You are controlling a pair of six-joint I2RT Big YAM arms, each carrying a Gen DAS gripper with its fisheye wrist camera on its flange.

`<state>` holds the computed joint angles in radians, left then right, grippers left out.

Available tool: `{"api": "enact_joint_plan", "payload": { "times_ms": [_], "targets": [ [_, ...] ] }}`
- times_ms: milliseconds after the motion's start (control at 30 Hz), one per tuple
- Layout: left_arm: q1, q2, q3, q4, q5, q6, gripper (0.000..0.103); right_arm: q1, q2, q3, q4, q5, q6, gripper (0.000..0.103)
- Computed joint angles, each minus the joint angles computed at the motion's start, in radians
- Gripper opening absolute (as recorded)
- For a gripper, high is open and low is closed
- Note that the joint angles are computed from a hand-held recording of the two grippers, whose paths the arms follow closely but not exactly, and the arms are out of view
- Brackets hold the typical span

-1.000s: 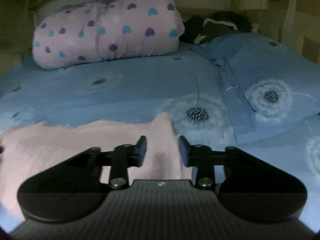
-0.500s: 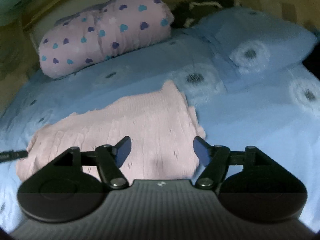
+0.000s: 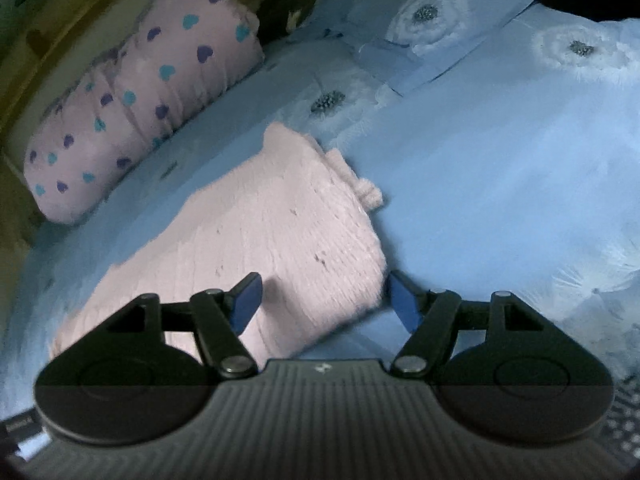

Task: Fold small clothes

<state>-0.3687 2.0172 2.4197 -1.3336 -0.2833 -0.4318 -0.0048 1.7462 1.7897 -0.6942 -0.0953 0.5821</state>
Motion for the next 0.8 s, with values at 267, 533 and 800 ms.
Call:
{"api": "enact_joint_plan", "payload": {
  "times_ms": [267,533,800],
  "targets": [
    [-0.001,0.011,0.011,-0.006,0.0,0.0,0.084,-0.025,0.049,-0.005,0.165,-0.077,0.121,0.073],
    [0.01,0.031,0.045,-0.031,0.026,-0.03,0.086,-0.027,0.103,0.024,0.264,-0.091,0.098,0.072],
    [0.01,0.035,0.051,-0.036,0.03,-0.037,0.087,-0.035,0.128,0.044,0.284,-0.082,0.118,0.049]
  ]
}}
